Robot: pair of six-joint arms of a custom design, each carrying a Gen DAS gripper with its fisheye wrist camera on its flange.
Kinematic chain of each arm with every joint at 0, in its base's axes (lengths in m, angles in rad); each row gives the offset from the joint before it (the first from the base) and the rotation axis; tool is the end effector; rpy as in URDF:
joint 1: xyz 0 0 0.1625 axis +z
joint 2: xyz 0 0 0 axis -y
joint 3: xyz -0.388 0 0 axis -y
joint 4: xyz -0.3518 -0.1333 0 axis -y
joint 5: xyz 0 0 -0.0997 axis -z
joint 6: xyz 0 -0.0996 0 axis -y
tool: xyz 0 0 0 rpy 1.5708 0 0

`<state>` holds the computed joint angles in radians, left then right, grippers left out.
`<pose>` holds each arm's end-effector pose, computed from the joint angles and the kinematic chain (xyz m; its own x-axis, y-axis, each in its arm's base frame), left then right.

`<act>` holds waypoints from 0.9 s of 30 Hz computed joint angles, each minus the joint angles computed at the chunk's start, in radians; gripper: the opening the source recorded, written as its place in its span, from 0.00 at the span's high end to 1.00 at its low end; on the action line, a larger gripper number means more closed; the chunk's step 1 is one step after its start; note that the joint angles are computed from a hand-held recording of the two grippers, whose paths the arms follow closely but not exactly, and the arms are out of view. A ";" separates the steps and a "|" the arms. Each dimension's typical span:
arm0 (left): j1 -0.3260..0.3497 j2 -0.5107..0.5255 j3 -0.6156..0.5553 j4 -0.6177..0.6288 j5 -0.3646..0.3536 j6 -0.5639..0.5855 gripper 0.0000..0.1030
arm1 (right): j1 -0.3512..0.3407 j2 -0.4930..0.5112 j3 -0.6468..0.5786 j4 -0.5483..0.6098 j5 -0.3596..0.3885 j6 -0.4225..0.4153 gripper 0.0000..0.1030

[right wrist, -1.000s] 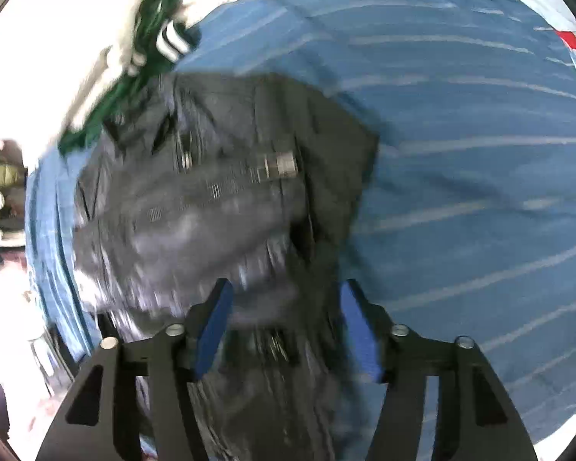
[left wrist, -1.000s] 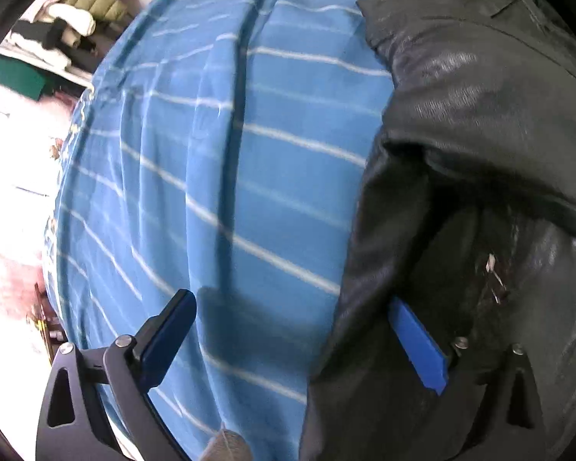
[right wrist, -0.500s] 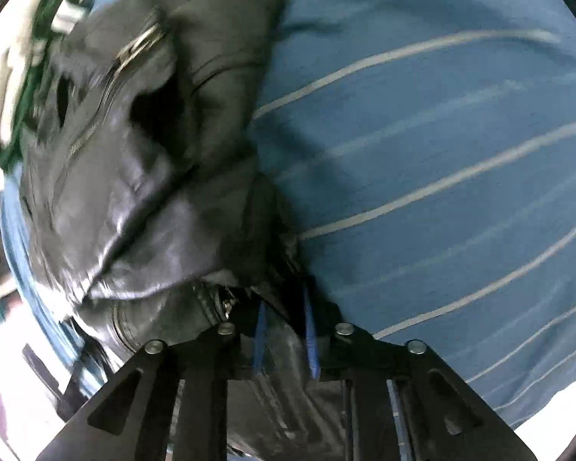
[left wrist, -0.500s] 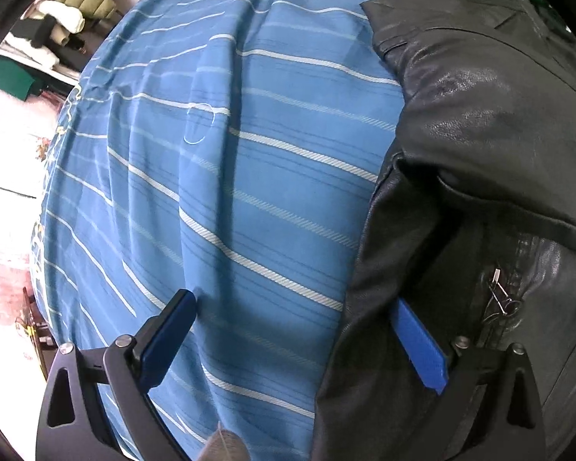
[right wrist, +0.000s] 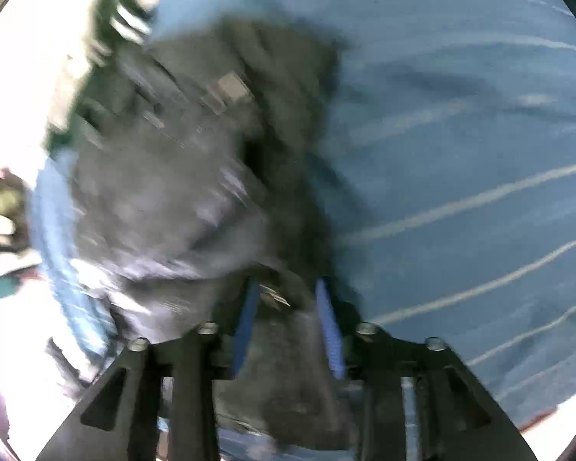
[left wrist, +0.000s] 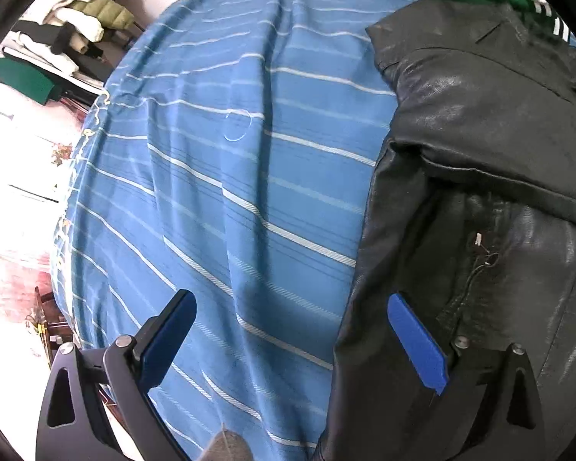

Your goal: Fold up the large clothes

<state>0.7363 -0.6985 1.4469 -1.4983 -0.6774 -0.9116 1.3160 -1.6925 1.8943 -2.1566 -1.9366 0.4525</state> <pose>-0.2860 -0.5439 0.0571 -0.3982 0.1572 -0.9037 0.3106 0.9501 0.0284 -0.0126 -0.4357 0.4282 -0.6802 0.7206 0.1345 0.5905 0.6473 -0.4819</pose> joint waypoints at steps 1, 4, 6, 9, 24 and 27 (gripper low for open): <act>0.003 0.006 0.008 -0.006 0.003 0.000 0.00 | -0.011 0.004 0.001 -0.048 0.026 -0.014 0.42; 0.029 0.028 0.045 -0.073 -0.011 0.018 0.00 | -0.043 0.081 -0.054 -0.084 0.046 -0.012 0.40; 0.031 0.017 0.079 -0.141 -0.005 0.023 0.00 | -0.020 0.148 -0.090 -0.059 -0.038 0.022 0.43; 0.031 -0.009 0.126 -0.221 -0.004 0.043 0.00 | 0.059 0.190 -0.097 -0.001 -0.257 0.064 0.85; 0.001 -0.058 0.012 -0.177 -0.030 0.016 0.00 | 0.168 0.227 -0.261 0.243 -0.388 0.138 0.73; -0.014 0.022 -0.118 -0.155 0.007 0.034 0.00 | 0.153 0.231 -0.260 0.148 -0.281 0.027 0.73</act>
